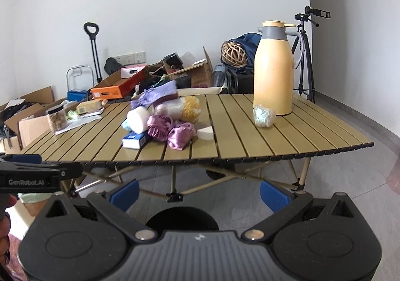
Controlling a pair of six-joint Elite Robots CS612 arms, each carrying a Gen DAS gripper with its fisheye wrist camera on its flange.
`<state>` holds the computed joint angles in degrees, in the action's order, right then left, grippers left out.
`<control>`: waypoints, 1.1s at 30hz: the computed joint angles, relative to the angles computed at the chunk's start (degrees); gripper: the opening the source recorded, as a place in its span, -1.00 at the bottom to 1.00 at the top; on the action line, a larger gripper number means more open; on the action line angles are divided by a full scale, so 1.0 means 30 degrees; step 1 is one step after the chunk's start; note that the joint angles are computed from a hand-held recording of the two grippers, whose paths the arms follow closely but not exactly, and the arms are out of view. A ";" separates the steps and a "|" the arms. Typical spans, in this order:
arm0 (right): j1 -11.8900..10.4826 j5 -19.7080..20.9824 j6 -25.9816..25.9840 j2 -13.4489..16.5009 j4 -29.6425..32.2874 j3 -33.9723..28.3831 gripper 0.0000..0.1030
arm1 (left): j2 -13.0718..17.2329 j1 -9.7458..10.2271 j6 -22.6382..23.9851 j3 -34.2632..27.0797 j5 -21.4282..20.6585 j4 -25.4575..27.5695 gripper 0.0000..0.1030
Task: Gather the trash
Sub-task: 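Move both tools toward the table, right tool to the plastic bag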
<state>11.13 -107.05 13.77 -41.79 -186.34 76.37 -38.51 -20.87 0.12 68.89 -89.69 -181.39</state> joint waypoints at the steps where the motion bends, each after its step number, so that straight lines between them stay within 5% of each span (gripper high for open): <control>1: -0.0038 -0.0102 0.0012 0.0146 0.0123 -0.0279 1.00 | 0.0207 0.0020 -0.0017 -0.0430 -0.0008 0.0203 1.00; 18: -0.0754 -0.1969 -0.0265 0.2554 -0.0011 -0.4422 1.00 | 0.3676 0.0094 -0.1054 -0.7306 0.0257 0.3585 1.00; 33: -0.1645 -0.3876 -0.0319 0.6442 0.1450 -1.1338 1.00 | 0.9007 0.0127 -0.1702 -1.7553 0.1378 1.0069 1.00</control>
<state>6.19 -118.67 12.82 -22.46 -181.98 42.36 -11.49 -20.49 -4.99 16.23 -85.56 -151.18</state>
